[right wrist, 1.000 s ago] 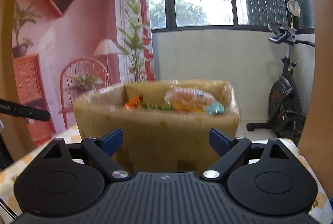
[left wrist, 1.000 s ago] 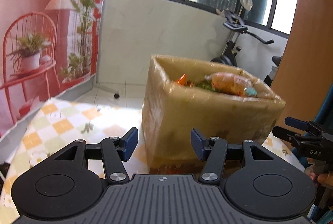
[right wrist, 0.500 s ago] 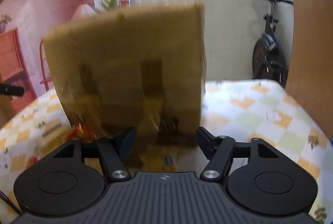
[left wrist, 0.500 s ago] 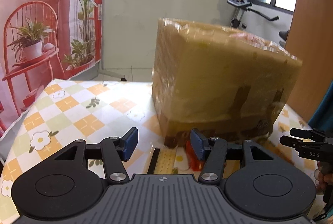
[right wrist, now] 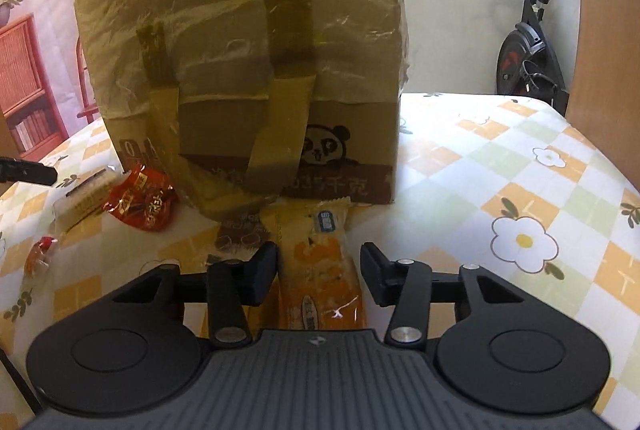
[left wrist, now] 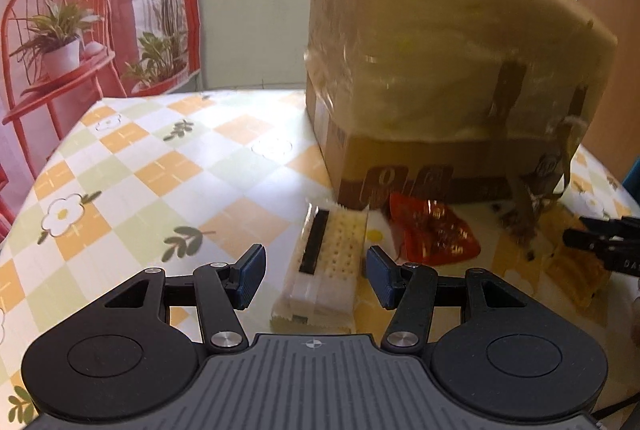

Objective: Organize snacks
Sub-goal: 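Move both tools back down to the snacks beside the box, then grasp the orange snack bar with the right tool while the left grasps the white cracker packet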

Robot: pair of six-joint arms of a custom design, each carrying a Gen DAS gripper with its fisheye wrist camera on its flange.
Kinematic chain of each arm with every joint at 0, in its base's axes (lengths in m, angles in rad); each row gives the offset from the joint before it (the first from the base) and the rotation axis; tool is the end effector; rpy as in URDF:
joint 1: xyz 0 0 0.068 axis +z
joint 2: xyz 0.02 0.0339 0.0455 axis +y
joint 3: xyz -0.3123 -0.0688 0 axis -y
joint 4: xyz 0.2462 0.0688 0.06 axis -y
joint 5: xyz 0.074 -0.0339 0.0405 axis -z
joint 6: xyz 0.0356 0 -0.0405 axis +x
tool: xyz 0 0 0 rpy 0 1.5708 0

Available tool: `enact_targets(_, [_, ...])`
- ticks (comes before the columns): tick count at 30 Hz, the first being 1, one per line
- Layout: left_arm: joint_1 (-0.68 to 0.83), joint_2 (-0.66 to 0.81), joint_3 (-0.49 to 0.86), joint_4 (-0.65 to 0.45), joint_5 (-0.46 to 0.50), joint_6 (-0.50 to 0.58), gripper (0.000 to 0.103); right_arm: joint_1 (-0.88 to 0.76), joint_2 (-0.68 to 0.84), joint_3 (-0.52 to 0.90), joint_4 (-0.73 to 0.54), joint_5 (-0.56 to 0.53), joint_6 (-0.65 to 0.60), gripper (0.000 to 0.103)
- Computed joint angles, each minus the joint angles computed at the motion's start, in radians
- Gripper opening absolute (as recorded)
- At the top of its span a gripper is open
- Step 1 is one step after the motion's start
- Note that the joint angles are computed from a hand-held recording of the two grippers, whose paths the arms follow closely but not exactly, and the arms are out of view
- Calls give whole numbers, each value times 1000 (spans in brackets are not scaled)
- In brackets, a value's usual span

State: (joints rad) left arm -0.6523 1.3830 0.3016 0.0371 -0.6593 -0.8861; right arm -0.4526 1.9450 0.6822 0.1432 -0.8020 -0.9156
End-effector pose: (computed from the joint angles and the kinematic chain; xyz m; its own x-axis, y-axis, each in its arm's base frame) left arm 0.1576 -0.0930 0.1429 -0.6167 -0.2994 -0.7280 -0.3835 0.9220 -0.0543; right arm 0.2891 -0.1121 0.0989 -0.5107 -0.3647 -0.7786 -0.6282 0.7765 0.0484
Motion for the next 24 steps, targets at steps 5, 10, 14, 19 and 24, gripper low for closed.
enact_targets(5, [48, 69, -13, 105, 49, 76, 58, -8, 7, 0, 1, -18, -12, 44])
enact_targets(10, [100, 164, -2, 193, 90, 113, 58, -10, 11, -16, 45, -22, 7, 41])
enact_targets(14, [111, 226, 35, 192, 78, 134, 58, -11, 12, -21, 56, -24, 7, 41])
enact_targets(19, [135, 238, 14, 238, 94, 151, 51, -11, 17, -23, 73, -24, 10, 41])
enact_targets(24, [81, 218, 2, 179, 44, 58, 51, -13, 23, -13, 60, -30, 10, 41])
